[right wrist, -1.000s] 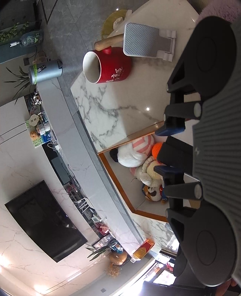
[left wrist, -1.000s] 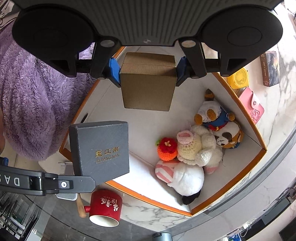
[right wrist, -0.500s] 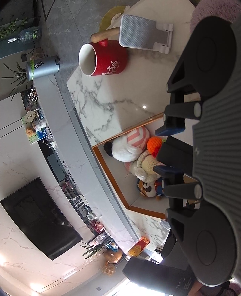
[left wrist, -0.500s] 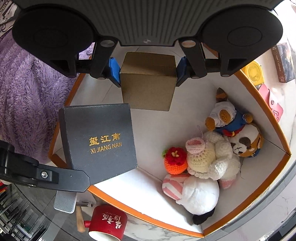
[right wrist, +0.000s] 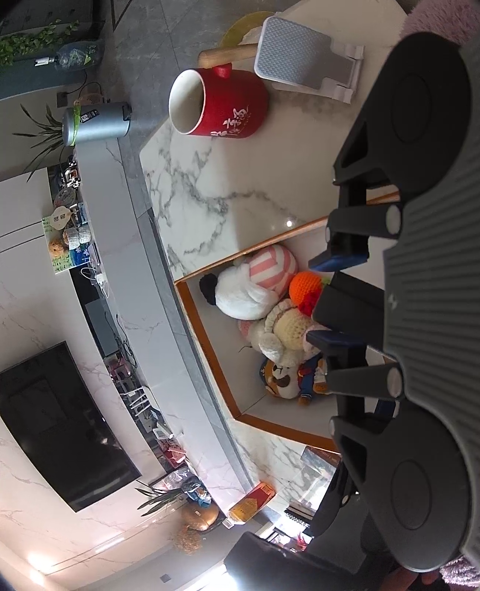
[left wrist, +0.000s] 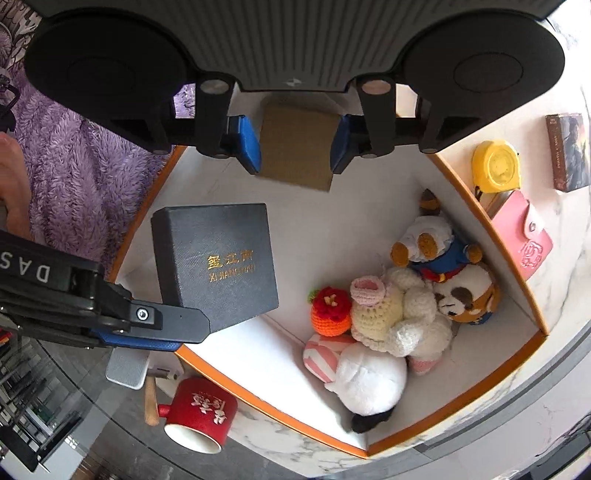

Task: Organize objects
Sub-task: 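Lower the brown cardboard box into the orange box and open the left gripper, then lower the dark grey box into the orange box and open the right gripper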

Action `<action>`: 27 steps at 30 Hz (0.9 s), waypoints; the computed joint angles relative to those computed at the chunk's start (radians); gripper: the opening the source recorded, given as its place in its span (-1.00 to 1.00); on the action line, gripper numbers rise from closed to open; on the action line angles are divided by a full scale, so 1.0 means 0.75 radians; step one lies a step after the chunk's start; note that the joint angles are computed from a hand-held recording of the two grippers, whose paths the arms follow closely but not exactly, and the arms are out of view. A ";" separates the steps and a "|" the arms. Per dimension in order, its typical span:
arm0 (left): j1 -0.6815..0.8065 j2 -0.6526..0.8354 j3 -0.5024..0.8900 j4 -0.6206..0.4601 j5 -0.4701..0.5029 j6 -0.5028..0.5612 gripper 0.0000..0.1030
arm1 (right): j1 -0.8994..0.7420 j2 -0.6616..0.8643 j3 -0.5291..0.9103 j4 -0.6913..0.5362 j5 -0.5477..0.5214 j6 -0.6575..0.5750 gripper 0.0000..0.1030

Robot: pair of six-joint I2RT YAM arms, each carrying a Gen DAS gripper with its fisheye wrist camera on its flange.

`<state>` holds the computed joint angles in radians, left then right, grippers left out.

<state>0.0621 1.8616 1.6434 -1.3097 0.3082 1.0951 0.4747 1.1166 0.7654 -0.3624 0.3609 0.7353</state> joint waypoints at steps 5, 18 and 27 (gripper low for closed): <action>0.094 -0.030 0.061 -0.014 0.126 -0.038 -0.12 | 0.003 0.108 0.073 0.008 0.000 -0.117 -0.30; 0.260 0.064 0.210 0.047 0.325 -0.249 -0.17 | -0.107 0.426 0.231 0.075 -0.254 -0.140 -0.30; 0.292 0.192 0.310 0.000 0.341 -0.248 -0.17 | -0.234 0.538 0.371 -0.061 -0.595 -0.161 -0.31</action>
